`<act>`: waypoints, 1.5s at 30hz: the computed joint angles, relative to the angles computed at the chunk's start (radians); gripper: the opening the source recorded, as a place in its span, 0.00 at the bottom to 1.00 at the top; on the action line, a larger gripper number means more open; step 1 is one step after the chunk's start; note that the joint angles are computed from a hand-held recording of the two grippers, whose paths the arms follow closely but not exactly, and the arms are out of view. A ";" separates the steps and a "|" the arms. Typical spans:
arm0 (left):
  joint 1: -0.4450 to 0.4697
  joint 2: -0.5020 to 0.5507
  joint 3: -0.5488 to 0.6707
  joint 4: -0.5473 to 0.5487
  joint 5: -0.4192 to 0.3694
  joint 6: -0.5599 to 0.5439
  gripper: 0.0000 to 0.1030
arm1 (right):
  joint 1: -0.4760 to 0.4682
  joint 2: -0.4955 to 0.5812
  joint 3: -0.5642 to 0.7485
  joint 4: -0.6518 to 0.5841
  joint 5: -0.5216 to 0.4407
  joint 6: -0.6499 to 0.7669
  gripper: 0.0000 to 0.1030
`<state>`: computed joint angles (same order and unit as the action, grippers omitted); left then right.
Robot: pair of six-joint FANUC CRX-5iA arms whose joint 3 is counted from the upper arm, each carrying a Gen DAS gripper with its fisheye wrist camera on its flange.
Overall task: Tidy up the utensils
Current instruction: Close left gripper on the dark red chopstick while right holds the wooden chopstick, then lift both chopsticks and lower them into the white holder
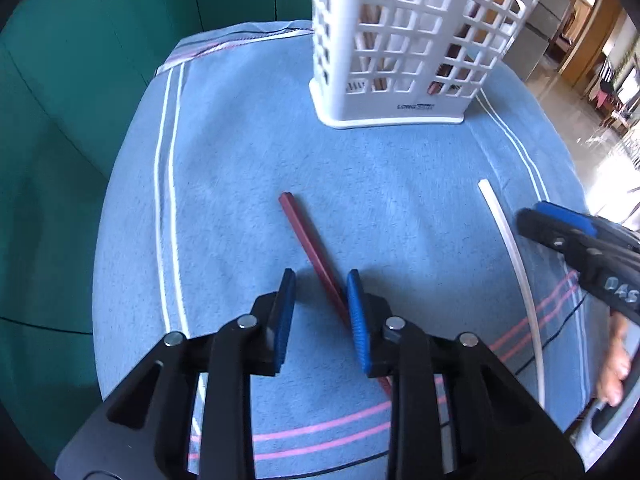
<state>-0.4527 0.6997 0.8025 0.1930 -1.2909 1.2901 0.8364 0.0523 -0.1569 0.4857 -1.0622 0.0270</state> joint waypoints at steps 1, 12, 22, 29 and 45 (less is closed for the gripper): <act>0.002 0.017 0.028 -0.002 -0.012 0.013 0.31 | -0.009 0.023 0.029 -0.016 -0.003 0.039 0.45; -0.034 0.202 0.385 -0.120 -0.180 0.089 0.47 | -0.032 0.174 0.211 -0.072 -0.162 0.232 0.45; -0.018 0.208 0.392 -0.094 -0.182 0.101 0.12 | -0.012 0.229 0.294 -0.095 -0.197 0.309 0.07; -0.001 0.143 0.257 -0.013 -0.102 0.096 0.06 | -0.007 0.175 0.242 -0.090 -0.130 0.270 0.06; 0.029 -0.331 -0.393 0.250 0.549 -0.118 0.06 | 0.187 -0.157 -0.023 0.440 -0.132 -0.111 0.06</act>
